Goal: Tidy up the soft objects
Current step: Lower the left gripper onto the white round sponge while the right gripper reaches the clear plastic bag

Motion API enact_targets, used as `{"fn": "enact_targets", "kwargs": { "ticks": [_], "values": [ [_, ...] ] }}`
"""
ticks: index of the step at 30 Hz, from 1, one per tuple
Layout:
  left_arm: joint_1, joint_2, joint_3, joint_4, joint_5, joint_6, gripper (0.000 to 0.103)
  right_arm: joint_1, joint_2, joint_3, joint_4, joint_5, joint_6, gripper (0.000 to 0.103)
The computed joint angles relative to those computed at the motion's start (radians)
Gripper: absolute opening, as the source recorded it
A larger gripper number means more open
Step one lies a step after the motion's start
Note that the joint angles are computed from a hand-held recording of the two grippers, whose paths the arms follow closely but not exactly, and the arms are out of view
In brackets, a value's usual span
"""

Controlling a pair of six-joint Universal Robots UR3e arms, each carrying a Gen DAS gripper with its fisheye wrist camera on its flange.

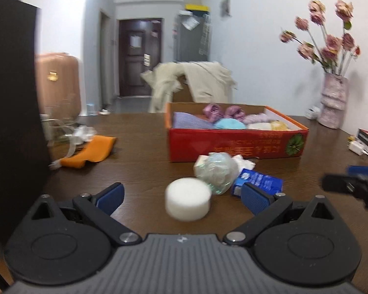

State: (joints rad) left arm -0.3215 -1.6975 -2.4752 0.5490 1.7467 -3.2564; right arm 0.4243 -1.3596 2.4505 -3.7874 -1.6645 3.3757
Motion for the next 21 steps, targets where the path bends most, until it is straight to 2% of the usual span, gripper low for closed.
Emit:
{"fn": "enact_targets", "kwargs": {
  "ticks": [2,3,6,10,12,18,20,21],
  "values": [
    [0.052,-0.037,0.055,-0.052,-0.083,0.025,0.103,-0.074,0.009,-0.089,0.092,0.136,0.011,0.083],
    [0.065,-0.064,0.084,-0.069,-0.1,0.035,0.103,-0.089,0.039,-0.145,0.117,0.172,0.006,0.083],
    [0.087,-0.156,0.154,-0.068,-0.112,0.071,0.099,-0.071,0.161,-0.347,0.194,0.168,-0.029,0.083],
    [0.162,-0.195,0.166,-0.071,-0.237,0.085,0.093,-0.054,0.324,-0.597,0.298,0.207,-0.063,0.077],
    [0.191,-0.212,0.159,-0.06,-0.283,0.094,0.086,-0.043,0.396,-0.691,0.332,0.215,-0.059,0.075],
    [0.246,-0.244,0.127,0.0,-0.371,0.118,0.06,-0.039,0.53,-0.804,0.323,0.264,-0.024,0.066],
    [0.248,-0.245,0.124,0.006,-0.374,0.122,0.059,-0.045,0.543,-0.799,0.317,0.283,-0.023,0.053],
    [0.248,-0.247,0.125,0.007,-0.373,0.121,0.059,-0.049,0.545,-0.796,0.317,0.291,-0.019,0.051]
  ]
}}
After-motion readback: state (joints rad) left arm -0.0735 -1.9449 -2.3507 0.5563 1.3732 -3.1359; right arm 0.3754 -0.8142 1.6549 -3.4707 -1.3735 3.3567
